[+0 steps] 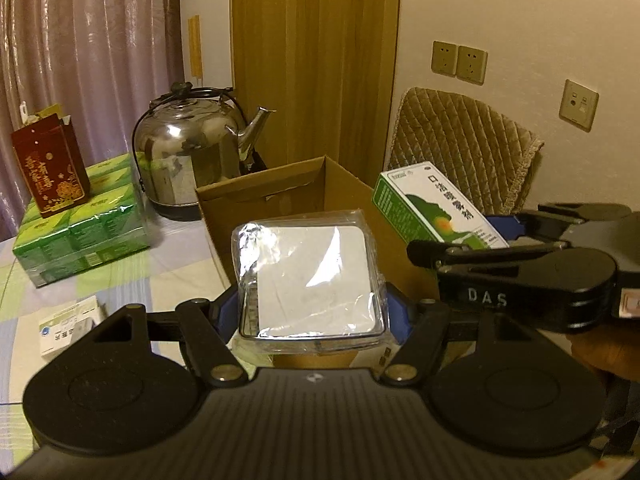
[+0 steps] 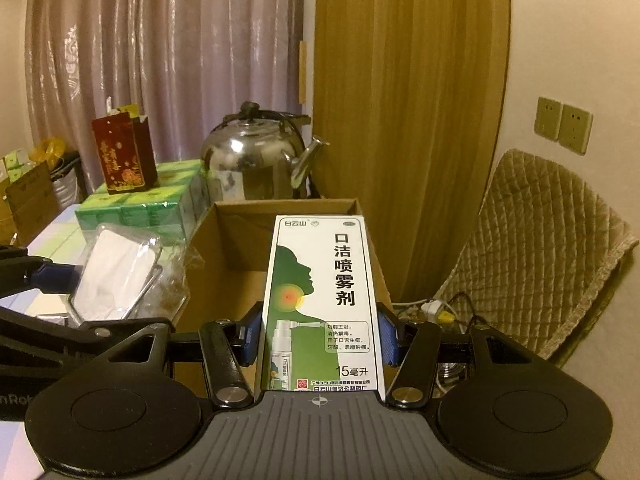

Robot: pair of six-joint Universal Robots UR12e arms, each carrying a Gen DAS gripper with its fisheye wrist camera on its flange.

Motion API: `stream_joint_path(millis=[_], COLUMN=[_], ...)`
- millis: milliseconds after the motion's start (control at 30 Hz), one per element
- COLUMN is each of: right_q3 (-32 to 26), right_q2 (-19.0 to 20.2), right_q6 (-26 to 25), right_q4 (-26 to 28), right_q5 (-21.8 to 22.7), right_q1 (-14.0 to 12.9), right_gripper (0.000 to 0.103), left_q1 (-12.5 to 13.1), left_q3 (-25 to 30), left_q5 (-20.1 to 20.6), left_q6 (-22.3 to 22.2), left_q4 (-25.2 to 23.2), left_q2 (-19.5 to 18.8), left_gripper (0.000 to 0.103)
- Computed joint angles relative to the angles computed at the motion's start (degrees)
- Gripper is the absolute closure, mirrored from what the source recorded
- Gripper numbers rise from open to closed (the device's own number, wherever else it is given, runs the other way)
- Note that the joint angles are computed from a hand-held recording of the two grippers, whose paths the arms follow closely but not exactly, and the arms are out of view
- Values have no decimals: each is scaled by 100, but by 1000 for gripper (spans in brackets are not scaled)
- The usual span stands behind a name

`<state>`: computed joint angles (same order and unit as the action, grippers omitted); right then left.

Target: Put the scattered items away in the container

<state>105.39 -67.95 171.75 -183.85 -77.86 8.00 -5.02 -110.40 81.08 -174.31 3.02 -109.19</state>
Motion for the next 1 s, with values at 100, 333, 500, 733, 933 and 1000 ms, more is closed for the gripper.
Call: stream_joint_path(millis=[100, 333, 500, 733, 933, 1000], right_q3=[-75, -191, -238, -268, -266, -264], right_q2=[80, 206, 252, 290, 304, 302], right_q6=[2, 9, 24, 54, 72, 73], right_q4=[59, 140, 157, 179, 168, 168], right_q5=[-11, -4, 5, 4, -13, -10], right_q1=[-10, -31, -37, -51, -57, -57], right_gripper=[50, 50, 50, 50, 50, 50], left_q1=[-8, -18, -17, -28, -38, -42], left_q3=[111, 264, 306, 345, 367, 380], left_q5=[4, 12, 27, 54, 86, 97], left_q6=[11, 31, 58, 61, 71, 94], left_q4=[-42, -151, -204, -230, -244, -289], left_q2=[-111, -276, -334, -384, -407, -415], left_gripper=[36, 36, 36, 36, 36, 35])
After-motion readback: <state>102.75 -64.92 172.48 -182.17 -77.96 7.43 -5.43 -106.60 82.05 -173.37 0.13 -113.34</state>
